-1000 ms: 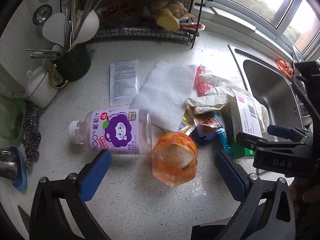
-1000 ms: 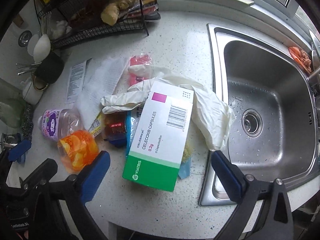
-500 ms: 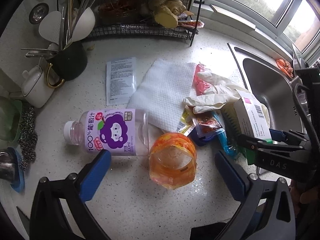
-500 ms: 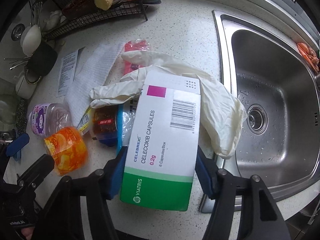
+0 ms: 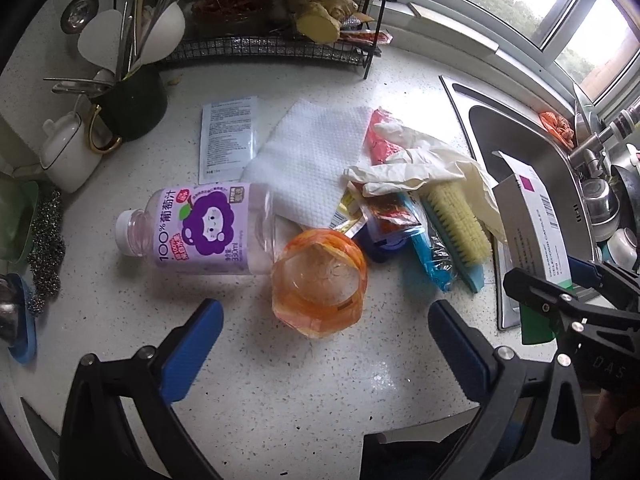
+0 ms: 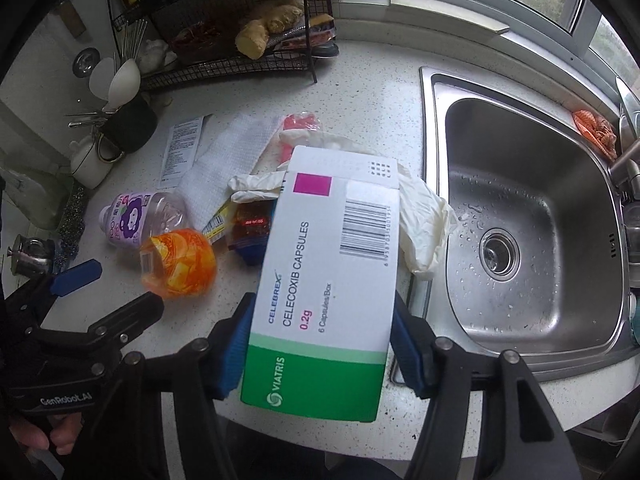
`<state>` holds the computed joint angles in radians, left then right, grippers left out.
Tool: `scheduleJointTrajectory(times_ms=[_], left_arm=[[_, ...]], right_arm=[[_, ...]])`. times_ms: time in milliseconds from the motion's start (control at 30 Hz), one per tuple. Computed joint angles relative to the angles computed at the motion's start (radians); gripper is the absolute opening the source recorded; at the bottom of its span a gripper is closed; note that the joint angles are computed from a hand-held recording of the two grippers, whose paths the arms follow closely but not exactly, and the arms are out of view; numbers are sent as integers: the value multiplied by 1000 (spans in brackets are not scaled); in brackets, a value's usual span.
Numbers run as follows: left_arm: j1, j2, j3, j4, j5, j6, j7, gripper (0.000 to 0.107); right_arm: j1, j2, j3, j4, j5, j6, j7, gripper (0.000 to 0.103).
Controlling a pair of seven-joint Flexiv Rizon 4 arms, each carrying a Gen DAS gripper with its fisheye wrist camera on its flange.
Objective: Collect trash
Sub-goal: 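Grasp the orange plastic cup with the left gripper and lift it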
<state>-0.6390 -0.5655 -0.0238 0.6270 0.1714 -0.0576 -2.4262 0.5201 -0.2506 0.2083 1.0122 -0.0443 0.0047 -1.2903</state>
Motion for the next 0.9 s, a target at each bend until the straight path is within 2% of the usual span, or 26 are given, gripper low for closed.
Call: scheduleJointTrajectory(times_ms=[233,467,767,900], left_arm=[[30,-27,-14,17,-43,16,24,88],[52,-44,-21,44,-82,32,52,62],[10,-109,6,-84,-31,-46,148,59],[5,-97,12,-76,-35,-47,149,58]], right_arm=[[-3,-16,-5,4,-2,7,11,60],[-5,-24,-5,8,1,-6,21,60],[-9,-20,-3,17,8,3,21,60],[-11,-8,-3,29,3,4,22,60]])
